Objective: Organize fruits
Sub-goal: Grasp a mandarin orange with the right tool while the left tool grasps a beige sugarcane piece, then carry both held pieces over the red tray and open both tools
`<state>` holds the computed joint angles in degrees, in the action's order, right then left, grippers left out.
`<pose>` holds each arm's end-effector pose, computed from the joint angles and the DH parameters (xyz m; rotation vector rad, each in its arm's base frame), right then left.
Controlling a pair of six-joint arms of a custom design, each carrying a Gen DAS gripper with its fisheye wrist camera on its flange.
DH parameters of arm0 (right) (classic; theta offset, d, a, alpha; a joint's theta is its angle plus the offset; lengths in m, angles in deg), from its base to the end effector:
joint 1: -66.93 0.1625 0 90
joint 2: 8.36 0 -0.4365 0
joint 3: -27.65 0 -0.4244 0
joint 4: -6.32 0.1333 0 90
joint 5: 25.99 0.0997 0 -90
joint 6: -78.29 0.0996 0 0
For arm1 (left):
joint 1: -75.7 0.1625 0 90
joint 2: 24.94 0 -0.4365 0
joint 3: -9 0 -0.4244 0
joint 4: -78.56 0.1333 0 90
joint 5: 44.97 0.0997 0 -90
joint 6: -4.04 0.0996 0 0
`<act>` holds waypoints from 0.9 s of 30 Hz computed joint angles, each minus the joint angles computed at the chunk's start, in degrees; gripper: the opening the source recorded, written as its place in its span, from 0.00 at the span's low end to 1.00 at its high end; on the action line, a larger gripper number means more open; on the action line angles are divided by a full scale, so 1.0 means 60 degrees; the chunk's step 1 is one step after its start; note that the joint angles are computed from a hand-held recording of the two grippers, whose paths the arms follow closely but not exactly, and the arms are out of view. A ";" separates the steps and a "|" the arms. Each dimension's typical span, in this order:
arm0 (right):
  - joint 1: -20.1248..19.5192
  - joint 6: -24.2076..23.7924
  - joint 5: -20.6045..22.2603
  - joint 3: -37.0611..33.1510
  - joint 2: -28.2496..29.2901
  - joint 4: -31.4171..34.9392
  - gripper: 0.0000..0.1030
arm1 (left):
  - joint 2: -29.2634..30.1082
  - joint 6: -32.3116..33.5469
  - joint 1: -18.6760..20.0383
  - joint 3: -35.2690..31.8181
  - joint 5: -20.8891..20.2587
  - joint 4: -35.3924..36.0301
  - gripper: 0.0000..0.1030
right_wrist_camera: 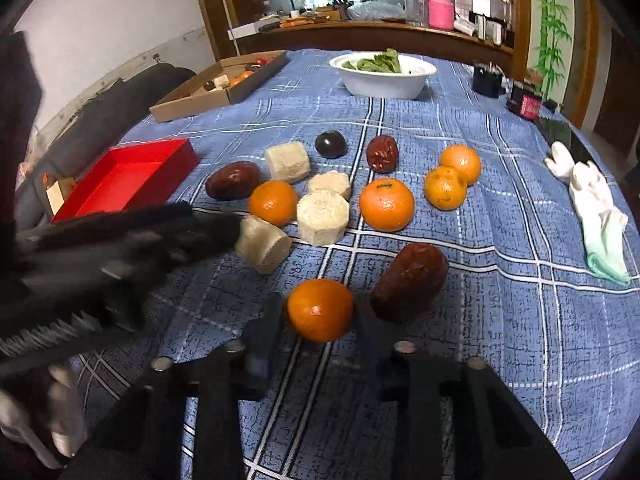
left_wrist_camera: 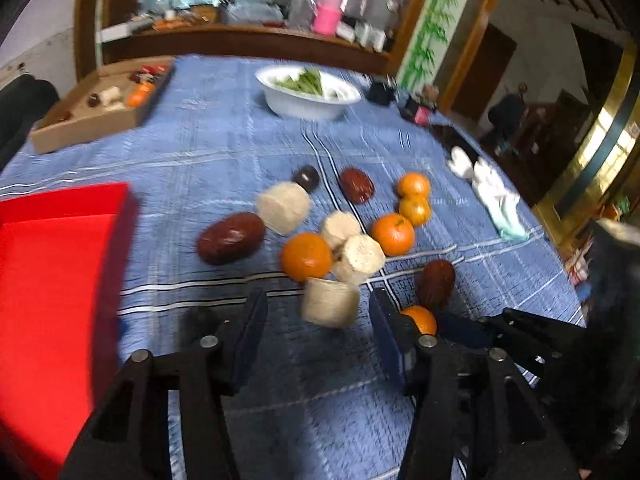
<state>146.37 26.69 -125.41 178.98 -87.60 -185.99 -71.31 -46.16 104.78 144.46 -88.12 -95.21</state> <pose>0.0513 -0.3632 0.1528 0.8858 -2.5372 0.5070 -0.2502 -0.3748 -0.0230 0.2817 2.4676 -0.8220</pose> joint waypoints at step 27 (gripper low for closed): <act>0.0856 0.0636 0.0760 0.0743 -0.2844 0.1529 0.34 | -0.2816 -0.1585 -0.1334 0.1899 0.1480 0.0688 0.31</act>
<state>151.51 30.51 -120.85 183.44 -104.66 -176.81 -88.21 -55.67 96.77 155.85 -79.24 -91.09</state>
